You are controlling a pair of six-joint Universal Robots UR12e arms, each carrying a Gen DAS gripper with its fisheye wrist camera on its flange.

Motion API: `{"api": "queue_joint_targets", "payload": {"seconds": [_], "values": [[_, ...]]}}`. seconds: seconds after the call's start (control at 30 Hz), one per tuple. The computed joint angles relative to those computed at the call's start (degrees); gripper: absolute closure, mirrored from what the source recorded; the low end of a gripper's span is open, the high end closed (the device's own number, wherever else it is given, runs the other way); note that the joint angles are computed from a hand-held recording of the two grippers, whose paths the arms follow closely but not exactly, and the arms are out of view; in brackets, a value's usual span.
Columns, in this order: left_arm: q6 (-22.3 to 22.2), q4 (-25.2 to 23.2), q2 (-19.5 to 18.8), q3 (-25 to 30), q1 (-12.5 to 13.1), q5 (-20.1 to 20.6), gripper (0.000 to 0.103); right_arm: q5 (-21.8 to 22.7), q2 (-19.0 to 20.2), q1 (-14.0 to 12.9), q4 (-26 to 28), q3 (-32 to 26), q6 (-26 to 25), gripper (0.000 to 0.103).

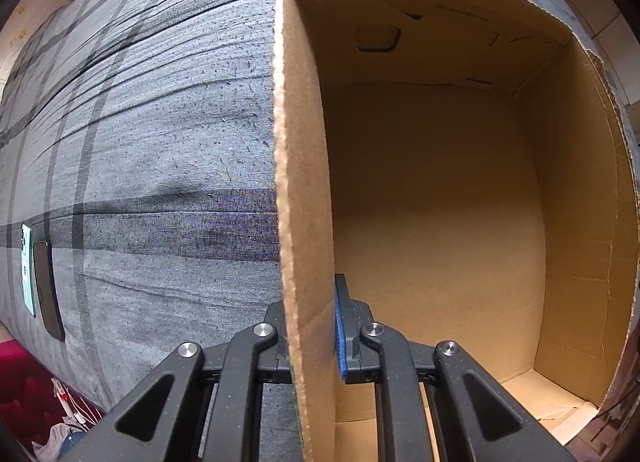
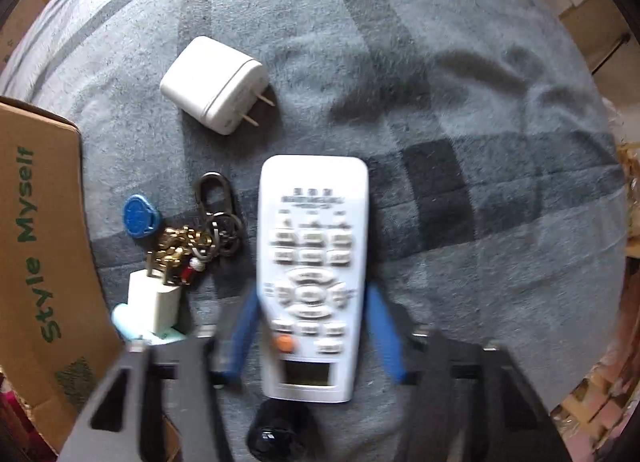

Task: Organize rigid objects
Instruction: 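Grasp the white remote control with the right tool while left tool holds box wall, then carry the remote into the box with the right tool and release it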

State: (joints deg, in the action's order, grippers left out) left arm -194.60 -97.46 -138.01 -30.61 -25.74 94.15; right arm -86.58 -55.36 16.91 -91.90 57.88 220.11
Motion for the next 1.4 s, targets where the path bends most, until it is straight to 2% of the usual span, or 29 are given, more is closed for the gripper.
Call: {"api": "queue_joint_targets", "payload": {"seconds": [0.13, 0.17, 0.2, 0.33, 0.7, 0.9, 1.1, 1.4], "values": [[-0.30, 0.40, 0.35, -0.73, 0.12, -0.04, 0.089, -0.55, -0.36, 0.15, -0.83, 0.70, 0.83, 0.054], [0.32, -1.59, -0.17, 0.60, 0.30, -1.33, 0.089, -0.64, -0.47, 0.18, -0.86, 0.80, 1.10, 0.054], [0.53, -1.39, -0.06, 0.45, 0.28, -1.21, 0.089, -0.76, -0.69, 0.28, -0.81, 1.03, 1.32, 0.054], [1.17, -0.13, 0.68, -1.01, 0.20, -0.82, 0.089, -1.04, 0.80, 1.05, 1.30, -2.64, 1.74, 0.054], [2.24, 0.68, 0.88, -1.46, -0.47, 0.01, 0.090, -3.29, -0.04, 2.17, 2.51, -4.78, 2.73, 0.054], [2.76, 1.20, 1.32, -2.03, -0.36, -0.43, 0.089, -4.34, -0.13, 2.92, 3.42, -5.84, 2.57, 0.054], [3.10, 0.07, 0.70, -0.24, -0.29, -0.69, 0.089, -5.46, 0.12, 3.62, 3.85, -7.53, 1.95, 0.054], [3.45, 1.24, 1.39, -1.47, 0.01, -1.36, 0.089, -6.31, 1.29, 4.88, 4.68, -12.50, 0.43, 0.054]]}}
